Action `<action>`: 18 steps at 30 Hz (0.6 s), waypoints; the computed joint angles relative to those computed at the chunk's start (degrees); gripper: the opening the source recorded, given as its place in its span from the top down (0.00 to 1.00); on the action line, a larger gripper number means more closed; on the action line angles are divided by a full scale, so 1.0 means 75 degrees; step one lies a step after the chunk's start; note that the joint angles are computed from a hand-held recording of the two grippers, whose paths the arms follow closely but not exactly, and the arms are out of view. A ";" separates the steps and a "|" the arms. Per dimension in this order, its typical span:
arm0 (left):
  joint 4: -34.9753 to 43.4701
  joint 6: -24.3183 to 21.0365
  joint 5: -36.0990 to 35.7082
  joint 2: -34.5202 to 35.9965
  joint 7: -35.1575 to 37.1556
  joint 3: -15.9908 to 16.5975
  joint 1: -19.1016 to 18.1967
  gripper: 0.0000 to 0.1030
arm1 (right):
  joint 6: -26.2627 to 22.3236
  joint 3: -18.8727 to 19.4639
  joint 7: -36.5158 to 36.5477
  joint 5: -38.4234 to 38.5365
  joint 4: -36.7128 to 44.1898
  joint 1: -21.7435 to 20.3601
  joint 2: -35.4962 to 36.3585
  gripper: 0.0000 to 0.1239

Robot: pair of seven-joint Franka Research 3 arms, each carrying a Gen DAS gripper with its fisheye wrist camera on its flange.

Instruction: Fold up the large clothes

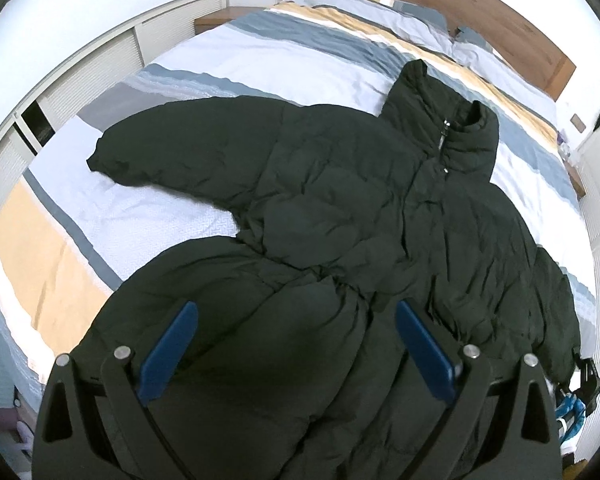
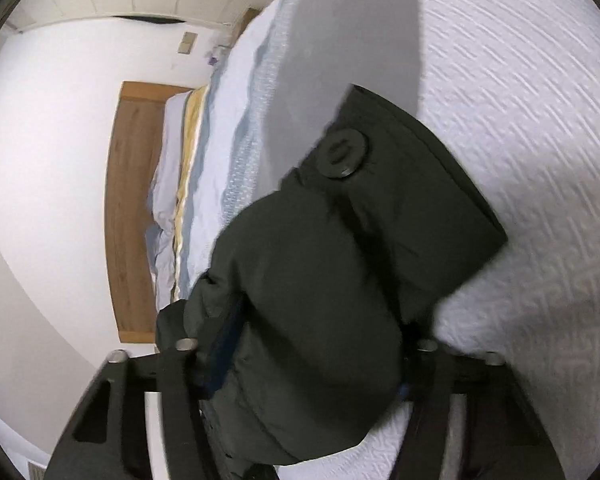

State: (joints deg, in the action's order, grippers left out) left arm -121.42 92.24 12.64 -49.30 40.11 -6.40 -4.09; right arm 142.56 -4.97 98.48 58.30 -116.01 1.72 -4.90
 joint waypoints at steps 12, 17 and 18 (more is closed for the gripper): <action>-0.0455 0.0981 0.0075 -0.0226 0.0372 0.0590 0.0262 0.03 | -0.0359 0.0314 -0.0884 -0.1439 0.1889 0.0309 0.0188 0.89; -0.0742 0.1229 -0.0027 -0.0581 0.0779 0.1053 0.0552 0.03 | -0.0597 0.0693 -0.1229 -0.2226 0.3052 0.0777 0.0455 0.89; -0.0788 0.1249 -0.0031 -0.0649 0.0852 0.1110 0.0632 0.03 | -0.0656 0.0779 -0.1285 -0.2397 0.3233 0.0892 0.0500 0.89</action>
State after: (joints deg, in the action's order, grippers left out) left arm -127.33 101.61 12.40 -54.17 46.49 1.92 0.65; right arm 137.63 0.87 88.84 40.33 -91.76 8.41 -1.15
